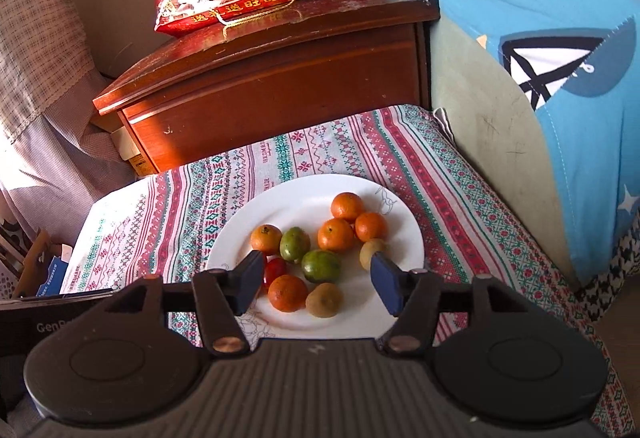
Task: Organize fruits
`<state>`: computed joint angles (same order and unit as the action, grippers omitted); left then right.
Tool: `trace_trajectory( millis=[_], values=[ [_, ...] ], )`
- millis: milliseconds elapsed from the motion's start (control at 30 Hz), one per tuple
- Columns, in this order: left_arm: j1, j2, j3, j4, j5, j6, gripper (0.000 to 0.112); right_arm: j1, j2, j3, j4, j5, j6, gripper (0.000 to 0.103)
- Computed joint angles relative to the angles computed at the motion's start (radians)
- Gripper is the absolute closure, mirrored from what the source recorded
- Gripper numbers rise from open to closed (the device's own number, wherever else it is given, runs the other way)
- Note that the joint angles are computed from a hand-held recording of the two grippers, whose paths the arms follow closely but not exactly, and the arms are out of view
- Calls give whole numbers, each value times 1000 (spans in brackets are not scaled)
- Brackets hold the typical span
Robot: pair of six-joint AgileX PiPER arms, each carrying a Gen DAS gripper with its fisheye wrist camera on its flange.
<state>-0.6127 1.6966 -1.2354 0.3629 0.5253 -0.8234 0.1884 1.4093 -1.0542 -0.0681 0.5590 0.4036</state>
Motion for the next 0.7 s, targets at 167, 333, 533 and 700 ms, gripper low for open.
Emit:
trace_trajectory(
  millis=[167,333,533,700],
  values=[
    [-21,12,-27,0,60,5,39,6,6,-6,-66,73,100,32],
    [-39,39,-67,10,129,3,37,10,34,-22,-110,111,159,29],
    [-40,72,-106,6,187,3,34,41,67,-51,-165,157,189,22],
    [-55,97,-141,28,235,-6,31,56,84,-66,-200,178,206,17]
  ],
)
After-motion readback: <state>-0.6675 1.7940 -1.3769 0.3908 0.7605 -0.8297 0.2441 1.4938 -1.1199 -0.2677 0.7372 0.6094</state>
